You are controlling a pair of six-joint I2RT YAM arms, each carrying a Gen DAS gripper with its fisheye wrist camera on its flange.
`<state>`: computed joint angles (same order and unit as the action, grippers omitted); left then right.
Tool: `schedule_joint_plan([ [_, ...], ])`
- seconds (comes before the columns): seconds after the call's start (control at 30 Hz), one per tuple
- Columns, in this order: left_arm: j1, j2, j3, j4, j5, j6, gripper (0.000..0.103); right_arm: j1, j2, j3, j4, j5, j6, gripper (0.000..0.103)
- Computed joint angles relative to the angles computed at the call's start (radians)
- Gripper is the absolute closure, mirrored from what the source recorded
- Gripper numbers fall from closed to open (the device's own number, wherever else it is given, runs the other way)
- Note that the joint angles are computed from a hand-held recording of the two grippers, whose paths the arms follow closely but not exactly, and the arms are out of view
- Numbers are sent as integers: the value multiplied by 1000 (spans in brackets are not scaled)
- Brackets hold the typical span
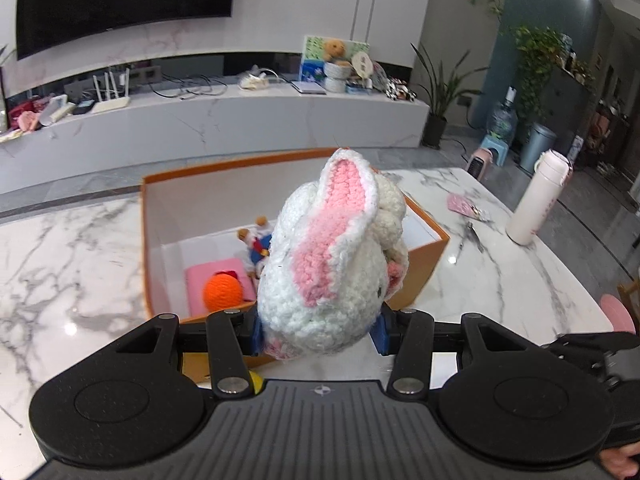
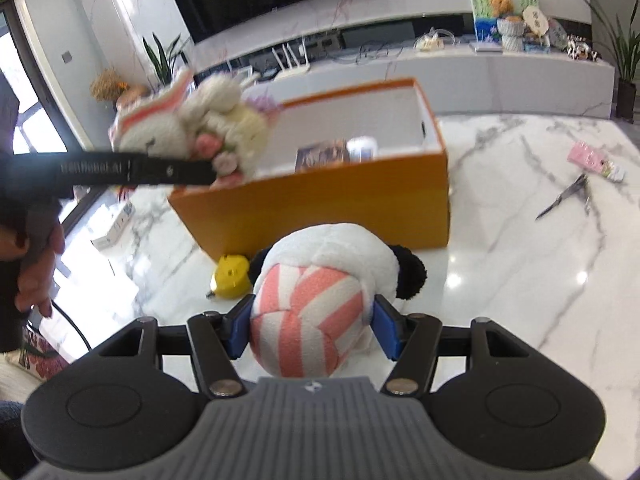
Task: Organize objects
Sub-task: 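Lift the bunny with the left gripper while the right gripper carries the striped plush over the orange box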
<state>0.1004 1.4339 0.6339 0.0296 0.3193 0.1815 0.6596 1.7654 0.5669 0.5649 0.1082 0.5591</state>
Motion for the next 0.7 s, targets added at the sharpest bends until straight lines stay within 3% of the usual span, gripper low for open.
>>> schedule_joint_plan([
  [0.23,39,-68,-32,45,-18,-33,48,21,-229,-73,-32,111,-53,40],
  [0.4,17,-27,29,96,-110,-66,48,-24,-286,26,-77,148,-130,41],
  [0.5,0,65,95,148,-161,-100,48,-88,-213,126,-57,91,-122,41],
  [0.7,-5,305,218,226,-191,-164,48,-170,71,361,7,23,-99,41],
])
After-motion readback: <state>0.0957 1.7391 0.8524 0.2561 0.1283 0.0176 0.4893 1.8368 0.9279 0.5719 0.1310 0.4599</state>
